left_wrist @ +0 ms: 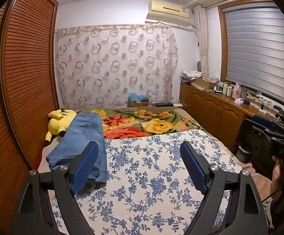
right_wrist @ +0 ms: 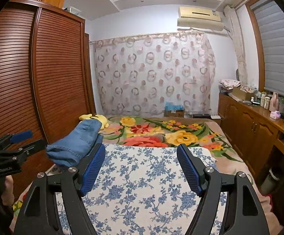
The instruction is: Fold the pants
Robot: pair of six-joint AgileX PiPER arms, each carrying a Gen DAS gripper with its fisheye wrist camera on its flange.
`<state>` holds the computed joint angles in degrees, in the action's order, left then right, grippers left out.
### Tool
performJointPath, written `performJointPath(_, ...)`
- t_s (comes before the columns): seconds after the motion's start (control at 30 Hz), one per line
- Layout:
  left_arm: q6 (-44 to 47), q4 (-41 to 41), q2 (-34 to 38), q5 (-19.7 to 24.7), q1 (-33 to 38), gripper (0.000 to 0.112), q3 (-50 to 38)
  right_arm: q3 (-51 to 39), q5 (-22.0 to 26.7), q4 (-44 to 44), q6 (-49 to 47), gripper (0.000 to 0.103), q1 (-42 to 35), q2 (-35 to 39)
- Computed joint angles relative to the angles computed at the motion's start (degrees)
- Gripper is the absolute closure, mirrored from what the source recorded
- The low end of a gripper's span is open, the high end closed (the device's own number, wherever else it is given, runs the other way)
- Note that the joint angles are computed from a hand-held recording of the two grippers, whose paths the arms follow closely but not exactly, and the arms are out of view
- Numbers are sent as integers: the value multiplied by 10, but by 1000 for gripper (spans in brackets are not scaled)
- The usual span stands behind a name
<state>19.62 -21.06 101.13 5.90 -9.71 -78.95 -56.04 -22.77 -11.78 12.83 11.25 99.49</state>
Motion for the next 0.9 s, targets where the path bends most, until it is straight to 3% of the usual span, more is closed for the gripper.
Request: performJointPath(0.9, 21, -21, -3, 1, 3, 26, 3, -11, 6, 6, -9, 26, -2, 13)
